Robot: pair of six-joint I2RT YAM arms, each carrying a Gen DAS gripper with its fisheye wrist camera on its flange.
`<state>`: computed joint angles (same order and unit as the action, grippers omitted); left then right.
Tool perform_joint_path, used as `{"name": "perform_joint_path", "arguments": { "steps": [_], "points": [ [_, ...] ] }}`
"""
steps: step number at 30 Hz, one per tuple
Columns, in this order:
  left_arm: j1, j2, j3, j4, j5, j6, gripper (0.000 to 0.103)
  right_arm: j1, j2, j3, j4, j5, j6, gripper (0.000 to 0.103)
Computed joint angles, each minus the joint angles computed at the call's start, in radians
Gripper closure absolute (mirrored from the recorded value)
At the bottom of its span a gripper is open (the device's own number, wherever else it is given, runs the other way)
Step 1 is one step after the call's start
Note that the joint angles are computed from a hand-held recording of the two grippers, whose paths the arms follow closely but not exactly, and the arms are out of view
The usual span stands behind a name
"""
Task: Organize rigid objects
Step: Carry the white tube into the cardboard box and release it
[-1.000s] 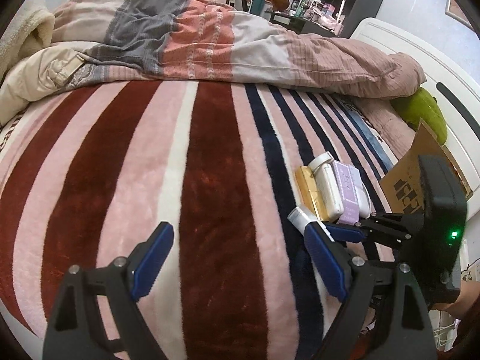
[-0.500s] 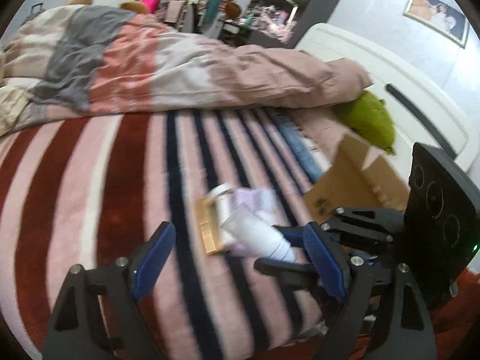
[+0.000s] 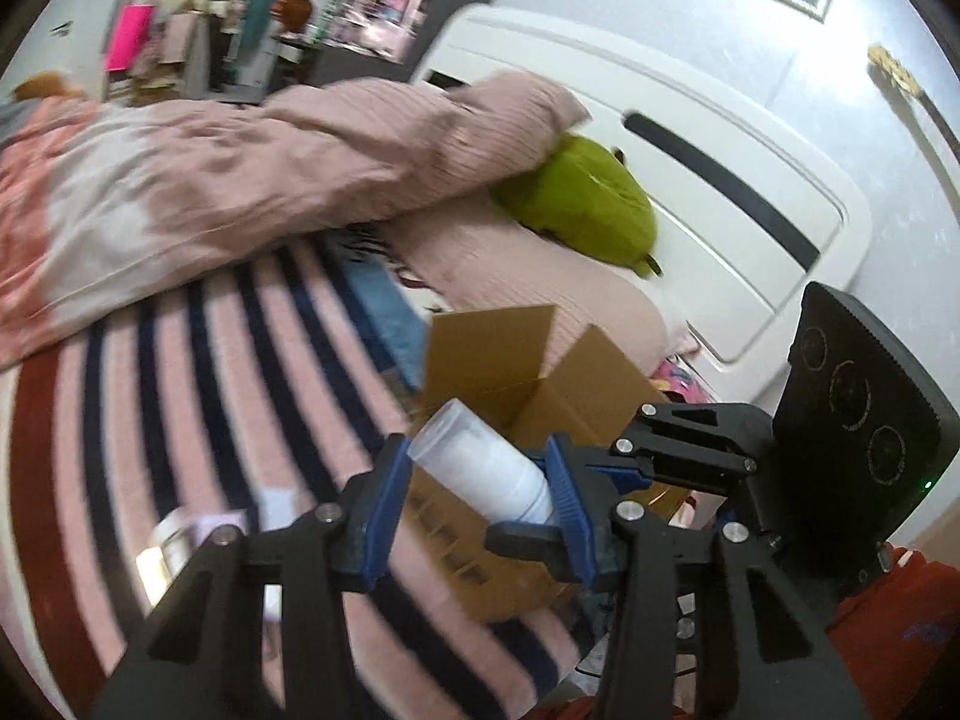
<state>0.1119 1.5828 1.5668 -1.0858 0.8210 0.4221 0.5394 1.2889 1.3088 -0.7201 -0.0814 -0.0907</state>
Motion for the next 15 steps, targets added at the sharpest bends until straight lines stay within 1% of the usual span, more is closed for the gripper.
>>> {"name": "perform_joint_path", "arguments": {
  "steps": [4,7,13,15],
  "points": [
    [-0.162,0.073,0.077,0.014,-0.104,-0.08,0.06,-0.134,-0.029,0.005,-0.084,-0.039,-0.029,0.083],
    [-0.235,0.126,0.126,-0.004,-0.166,-0.104,0.06,-0.206,-0.019,0.011,-0.129,-0.055,-0.04,0.083],
    [-0.286,0.177,0.18,-0.044,-0.228,-0.116,0.06,-0.275,0.014,0.039,-0.207,-0.065,-0.067,0.083],
    [-0.283,0.175,0.182,-0.049,-0.235,-0.116,0.053,-0.278,0.028,0.052,-0.223,-0.06,-0.065,0.082]
  ]
}}
